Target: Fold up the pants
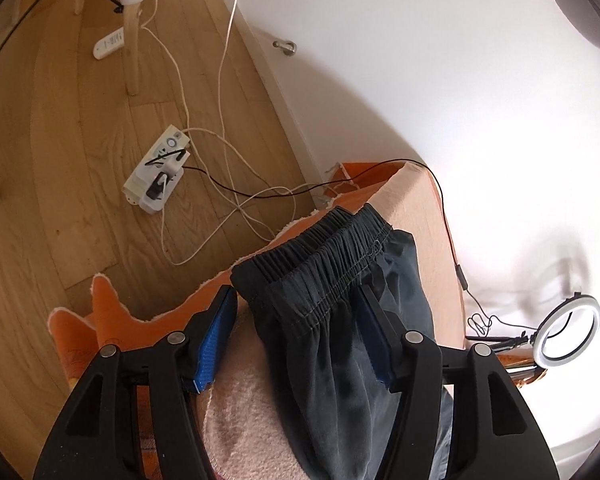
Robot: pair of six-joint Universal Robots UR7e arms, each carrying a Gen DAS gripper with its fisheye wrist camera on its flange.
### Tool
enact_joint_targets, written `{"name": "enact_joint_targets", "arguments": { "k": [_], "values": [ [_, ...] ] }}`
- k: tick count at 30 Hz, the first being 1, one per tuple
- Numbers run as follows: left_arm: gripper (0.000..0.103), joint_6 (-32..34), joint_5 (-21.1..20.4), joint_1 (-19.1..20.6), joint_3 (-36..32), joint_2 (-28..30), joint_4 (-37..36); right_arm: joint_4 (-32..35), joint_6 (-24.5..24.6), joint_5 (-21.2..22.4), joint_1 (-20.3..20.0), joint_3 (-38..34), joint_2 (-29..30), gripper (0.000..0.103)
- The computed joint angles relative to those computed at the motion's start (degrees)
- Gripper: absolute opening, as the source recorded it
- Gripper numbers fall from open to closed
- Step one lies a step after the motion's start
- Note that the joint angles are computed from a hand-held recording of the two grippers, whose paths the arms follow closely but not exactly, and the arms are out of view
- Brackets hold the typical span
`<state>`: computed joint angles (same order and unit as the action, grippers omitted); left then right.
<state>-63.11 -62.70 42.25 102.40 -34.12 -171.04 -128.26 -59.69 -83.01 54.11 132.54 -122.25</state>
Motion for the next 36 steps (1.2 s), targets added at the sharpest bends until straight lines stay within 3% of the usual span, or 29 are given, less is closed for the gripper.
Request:
{"name": "enact_joint_targets", "arguments": {
  "k": [5,11,14,22,28,36],
  "values": [
    [0.054,-1.1,0.3,0.2,0.2,1.3,-4.8,0.0,0.9,-0.3,-0.5,-0.2,0.3,0.027],
    [0.027,-0.5,4.9,-1.3,-0.3,1.8,-4.3,-0.7,1.1,-1.3,-0.2,0.1,0.6,0.027],
    [0.021,2.0,7.3,-2.2,-1.1,2.0,-3.0,-0.8,1.4,-1.4,-0.1,0.2,0.4,0.027],
    [0.018,9.8,13.2,-5.3,-4.4,2.4,0.6,-1.3,2.6,-0.4,-1.0,0.0,0.2,0.027],
    [0.018,21.1,16.6,-9.5,-9.0,4.3,3.0,-1.8,3.1,0.1,-1.3,-0.3,0.3,0.027],
    [0.017,34.5,15.1,-14.7,-16.3,9.3,10.8,-0.5,7.6,4.0,-3.8,-2.7,0.6,0.027]
  ]
}}
